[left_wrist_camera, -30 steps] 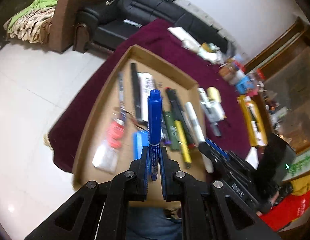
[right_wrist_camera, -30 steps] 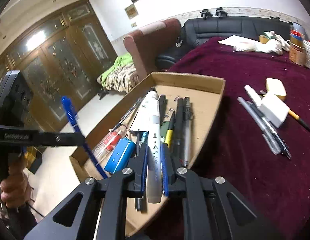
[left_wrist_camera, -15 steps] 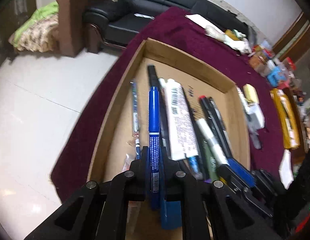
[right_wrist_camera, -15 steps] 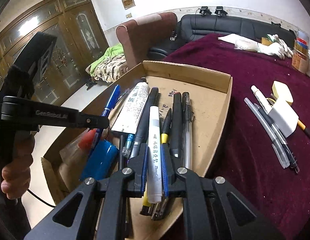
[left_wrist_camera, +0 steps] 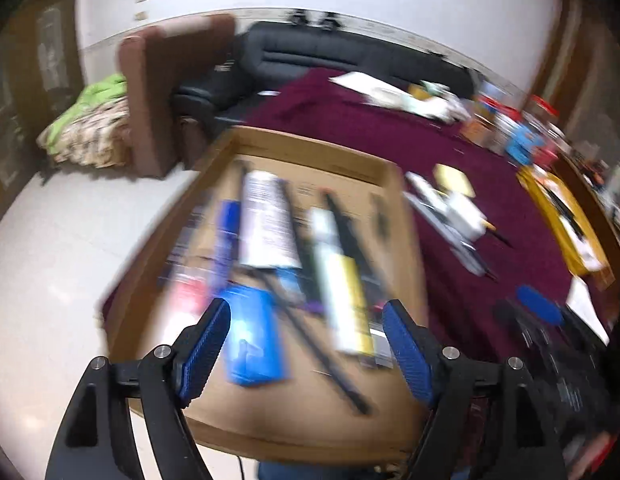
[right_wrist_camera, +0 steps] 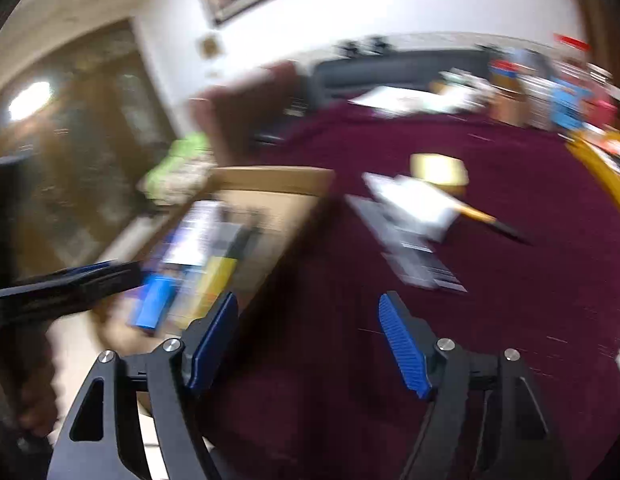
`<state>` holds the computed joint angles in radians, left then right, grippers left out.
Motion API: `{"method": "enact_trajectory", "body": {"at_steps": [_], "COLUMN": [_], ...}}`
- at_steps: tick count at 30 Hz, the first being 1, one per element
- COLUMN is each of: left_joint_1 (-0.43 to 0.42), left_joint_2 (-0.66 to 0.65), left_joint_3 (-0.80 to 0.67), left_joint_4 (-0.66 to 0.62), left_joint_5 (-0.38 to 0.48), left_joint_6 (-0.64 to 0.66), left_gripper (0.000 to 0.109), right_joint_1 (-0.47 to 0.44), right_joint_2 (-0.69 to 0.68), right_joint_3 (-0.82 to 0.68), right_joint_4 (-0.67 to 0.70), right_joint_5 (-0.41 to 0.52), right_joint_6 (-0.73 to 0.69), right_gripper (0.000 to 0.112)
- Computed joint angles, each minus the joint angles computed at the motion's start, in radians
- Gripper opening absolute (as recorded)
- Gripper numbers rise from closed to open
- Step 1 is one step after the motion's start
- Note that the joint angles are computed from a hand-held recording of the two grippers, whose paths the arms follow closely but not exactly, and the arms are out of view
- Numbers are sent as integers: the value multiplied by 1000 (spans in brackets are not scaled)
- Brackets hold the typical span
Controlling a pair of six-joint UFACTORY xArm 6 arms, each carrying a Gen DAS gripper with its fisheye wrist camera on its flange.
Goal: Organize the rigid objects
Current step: 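Carry blue marker and white marker into the tray and open both tools, then move both tools back from the tray to the pile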
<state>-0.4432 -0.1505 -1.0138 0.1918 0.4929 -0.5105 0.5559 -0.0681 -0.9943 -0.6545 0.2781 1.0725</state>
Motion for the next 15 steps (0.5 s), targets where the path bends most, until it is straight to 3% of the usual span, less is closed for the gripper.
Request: {"method": "enact_trajectory", "body": {"at_steps": [3,5,7,10,15], "left_joint_1": [-64,-95,-114,-130,-151], "left_joint_2": [27,54,92,118,153], "left_joint_3": [-27,-64,-114,-142,-176], "left_joint_4": [1,-24,-79,-120,-7], "left_joint_5": [-3,26,72,96,116], "left_joint_6": [-23,0,54,64,-78], "left_gripper": [82,82,84,88,89], "right_joint_1": [-35,-43,-46,-30,-14], "right_joint_2": [-36,-42,-58,-73,-88], "right_joint_3": [24,39,78,110,147], "right_joint_4": [95,119,172,150,-48], "right_joint_5": [187,251,242,228,220], "right_joint_6": [-68,-134,-199,-226,-60], "right_gripper": [75,75,78,99,103]}}
